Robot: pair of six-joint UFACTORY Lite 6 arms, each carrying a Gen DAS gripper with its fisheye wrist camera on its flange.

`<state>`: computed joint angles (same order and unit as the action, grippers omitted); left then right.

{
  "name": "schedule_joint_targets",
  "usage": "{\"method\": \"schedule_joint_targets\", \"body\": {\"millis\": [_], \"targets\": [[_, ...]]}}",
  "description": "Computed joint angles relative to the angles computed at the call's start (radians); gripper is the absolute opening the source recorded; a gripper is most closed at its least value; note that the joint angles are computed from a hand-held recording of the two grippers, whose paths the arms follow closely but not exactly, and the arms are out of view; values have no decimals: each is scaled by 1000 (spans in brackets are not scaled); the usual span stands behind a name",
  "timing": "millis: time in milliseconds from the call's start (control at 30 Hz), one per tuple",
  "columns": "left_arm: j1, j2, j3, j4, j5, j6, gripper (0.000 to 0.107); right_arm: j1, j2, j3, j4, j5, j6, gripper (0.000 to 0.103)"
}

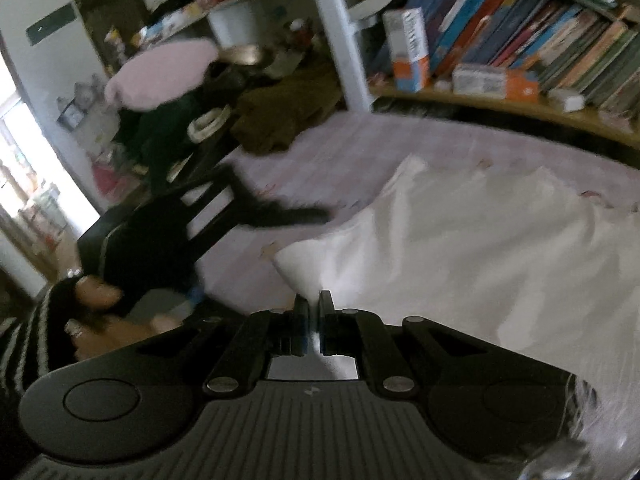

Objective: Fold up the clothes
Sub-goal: 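Pinch the shirt edge with the right gripper and fold it over, then open both grippers and release the folded shirt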

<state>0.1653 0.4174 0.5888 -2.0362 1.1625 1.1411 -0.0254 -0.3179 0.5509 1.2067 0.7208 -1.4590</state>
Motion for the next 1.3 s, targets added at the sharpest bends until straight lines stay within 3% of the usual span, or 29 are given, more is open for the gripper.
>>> {"method": "schedule_joint_targets", "body": {"millis": [133, 467, 700, 1033, 1200, 1300], "targets": [[-24, 11, 27, 17, -38, -15, 85, -2, -17, -14, -16, 17, -3, 44], [-21, 20, 35, 33, -32, -13, 85, -139, 48, 37, -76, 59, 65, 45], [-20, 20, 33, 32, -28, -1, 85, -146, 118, 99, -152, -40, 172, 46], [-19, 16, 29, 31, -23, 14, 85, -112, 153, 123, -183, -75, 221, 50], [-13, 1, 14, 29, -17, 26, 85, -64, 200, 161, -209, -123, 257, 56], [-13, -13, 8, 34, -27, 22, 85, -20, 278, 247, -282, -165, 368, 66]]}}
